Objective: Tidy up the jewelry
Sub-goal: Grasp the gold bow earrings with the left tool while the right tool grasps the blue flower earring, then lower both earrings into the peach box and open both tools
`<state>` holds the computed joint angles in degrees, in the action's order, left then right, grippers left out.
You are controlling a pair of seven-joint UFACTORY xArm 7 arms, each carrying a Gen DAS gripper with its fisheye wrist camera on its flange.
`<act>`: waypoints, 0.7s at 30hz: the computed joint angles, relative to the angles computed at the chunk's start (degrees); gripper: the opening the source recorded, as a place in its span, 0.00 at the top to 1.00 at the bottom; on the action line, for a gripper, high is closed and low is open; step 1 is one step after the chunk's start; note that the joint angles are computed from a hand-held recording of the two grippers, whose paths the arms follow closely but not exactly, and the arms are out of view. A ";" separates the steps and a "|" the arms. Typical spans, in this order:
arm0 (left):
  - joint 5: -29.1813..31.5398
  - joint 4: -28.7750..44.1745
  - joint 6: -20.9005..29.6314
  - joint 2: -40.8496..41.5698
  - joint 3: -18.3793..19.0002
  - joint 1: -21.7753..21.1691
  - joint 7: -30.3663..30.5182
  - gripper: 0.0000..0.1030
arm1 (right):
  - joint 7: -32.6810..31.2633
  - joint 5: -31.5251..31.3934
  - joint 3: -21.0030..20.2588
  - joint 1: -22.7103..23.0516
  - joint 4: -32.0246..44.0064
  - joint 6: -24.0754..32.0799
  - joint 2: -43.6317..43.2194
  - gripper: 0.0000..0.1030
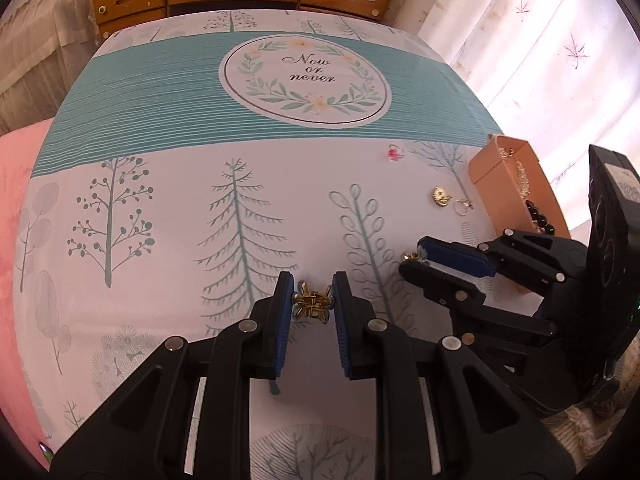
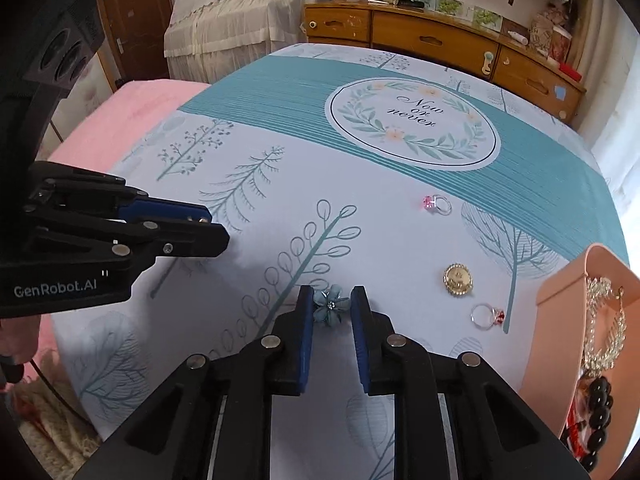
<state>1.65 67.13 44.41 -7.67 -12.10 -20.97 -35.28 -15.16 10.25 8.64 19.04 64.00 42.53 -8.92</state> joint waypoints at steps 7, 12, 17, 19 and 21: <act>1.49 7.29 1.90 2.34 -1.63 -1.91 0.73 0.83 | 0.16 4.26 -2.65 -0.80 -3.19 0.67 -9.16 0.83; 3.50 18.72 3.81 9.18 -2.67 -4.89 2.28 0.83 | 1.82 4.88 -5.73 -3.72 -4.60 2.18 -16.39 0.83; 5.96 35.16 7.56 20.18 -2.32 -9.91 5.24 0.83 | 3.45 3.44 -8.83 -7.96 -4.72 3.63 -21.19 0.83; 5.96 43.42 9.78 25.81 -1.89 -12.54 6.73 0.83 | 3.94 2.37 -9.60 -9.75 -5.00 3.82 -22.61 0.83; 5.89 51.23 12.37 31.16 -1.17 -15.19 8.23 0.83 | 4.17 1.33 -10.35 -11.31 -5.33 3.92 -23.60 0.83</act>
<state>7.54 118.36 56.78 23.49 -13.27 -36.16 -27.05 -10.99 11.57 -1.71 7.73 58.66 46.45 -32.52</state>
